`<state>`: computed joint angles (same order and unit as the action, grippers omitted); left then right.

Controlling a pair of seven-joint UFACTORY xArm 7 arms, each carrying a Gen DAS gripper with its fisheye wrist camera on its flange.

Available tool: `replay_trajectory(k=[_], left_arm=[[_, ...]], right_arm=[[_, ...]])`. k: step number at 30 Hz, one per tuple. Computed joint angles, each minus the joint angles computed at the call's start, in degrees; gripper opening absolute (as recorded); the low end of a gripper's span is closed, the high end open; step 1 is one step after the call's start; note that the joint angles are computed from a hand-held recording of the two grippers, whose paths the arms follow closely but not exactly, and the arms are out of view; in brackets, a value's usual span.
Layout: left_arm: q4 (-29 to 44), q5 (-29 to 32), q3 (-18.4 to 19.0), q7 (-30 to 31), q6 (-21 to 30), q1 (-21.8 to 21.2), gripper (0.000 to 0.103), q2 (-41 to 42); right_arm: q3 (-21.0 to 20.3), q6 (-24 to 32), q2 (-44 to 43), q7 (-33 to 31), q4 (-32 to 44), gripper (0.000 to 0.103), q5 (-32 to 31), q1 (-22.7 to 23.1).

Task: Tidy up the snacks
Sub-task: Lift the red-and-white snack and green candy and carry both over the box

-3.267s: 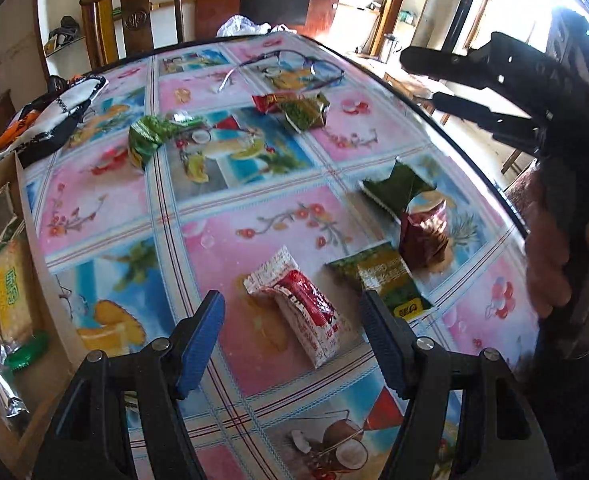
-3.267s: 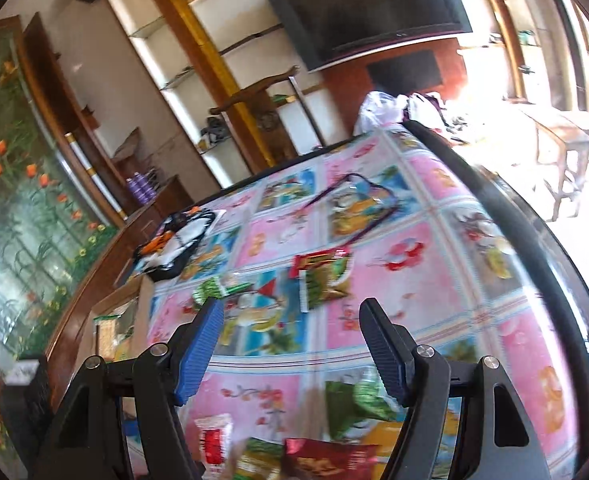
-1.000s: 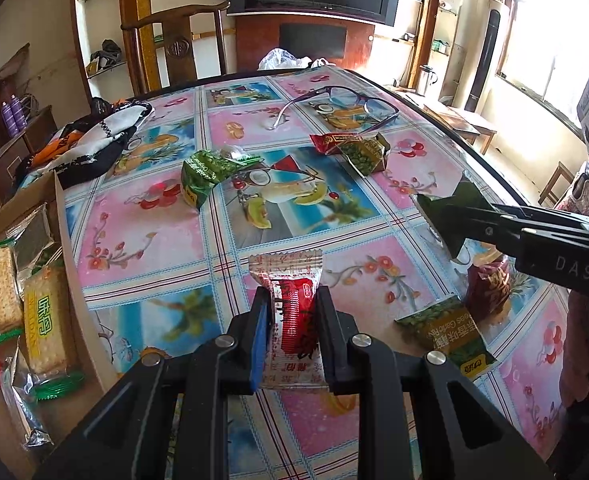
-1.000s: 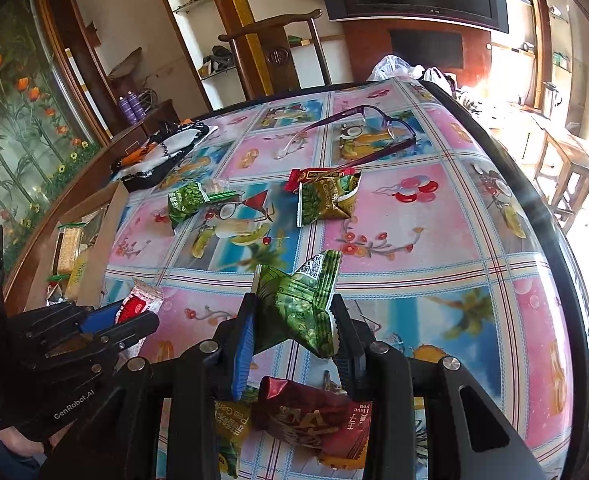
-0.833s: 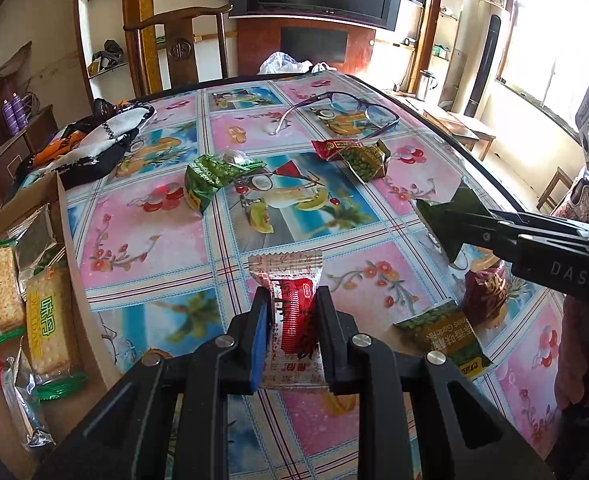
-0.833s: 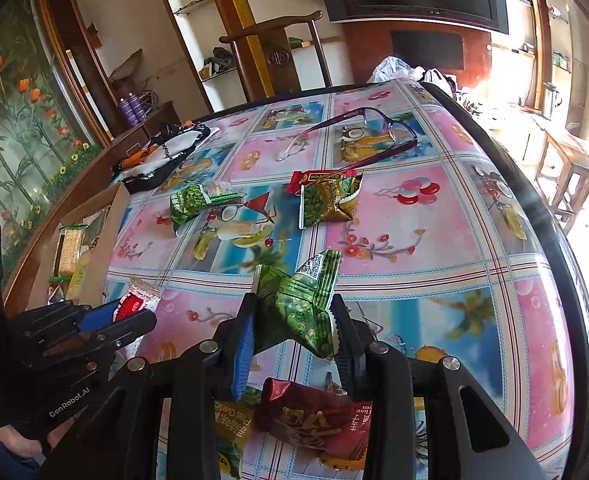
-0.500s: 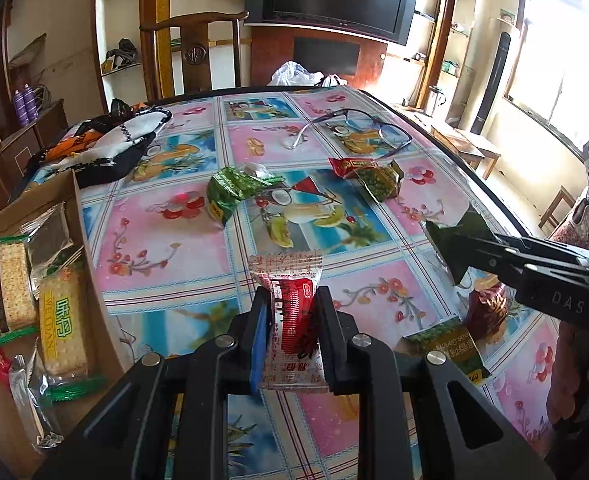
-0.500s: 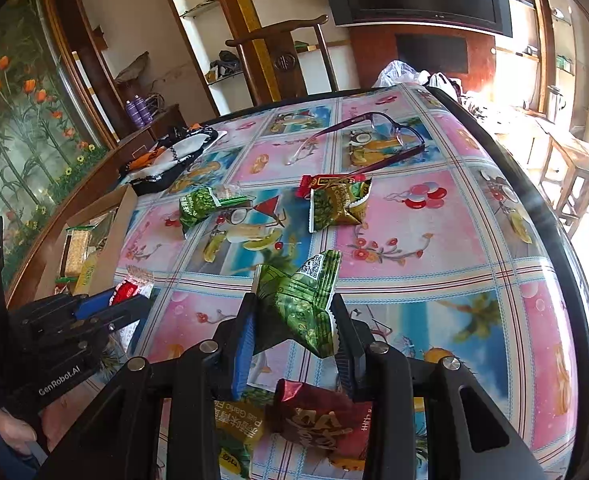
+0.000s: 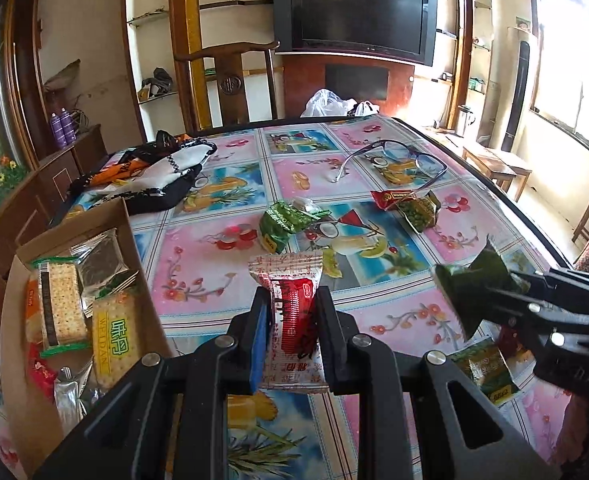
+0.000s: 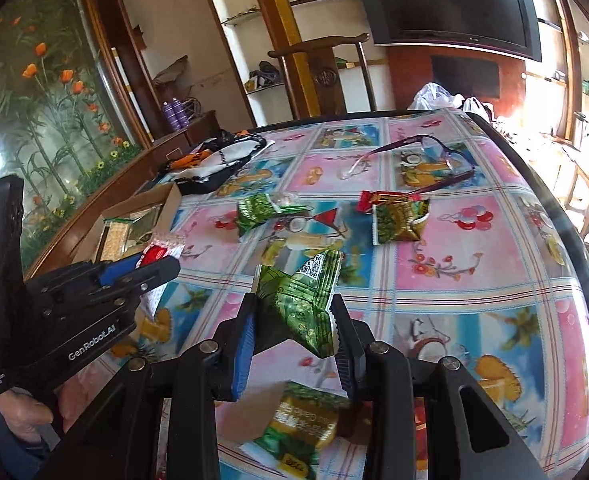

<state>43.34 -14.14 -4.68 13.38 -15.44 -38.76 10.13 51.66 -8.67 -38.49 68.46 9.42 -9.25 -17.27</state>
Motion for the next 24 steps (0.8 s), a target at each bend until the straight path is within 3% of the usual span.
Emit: replay_trajectory(k=[3,8,14,24], left_arm=[[0.04,-0.21,0.36,0.09,-0.21,-0.15,0.022,0.01],[0.25,-7.17,4.2,5.61,-1.82,-5.05,0.022,0.12],[0.02,-6.72,1.02,4.99,-2.14,-1.03,0.022,-0.28],[-0.48,-4.67,-1.27,2.38,-2.48,2.99,0.022,-1.01]], right_arm=[[2.01,-0.73,1.45,-0.18,1.24,0.037,-0.21,-1.49],[4.66,-1.92,2.36,-0.09,2.36,0.037,0.4,-3.7],[8.72,-3.43,4.4,-0.52,4.62,0.037,1.4,-7.4],[17.45,-5.84,6.41,-1.2,9.37,0.038,2.45,-15.24]])
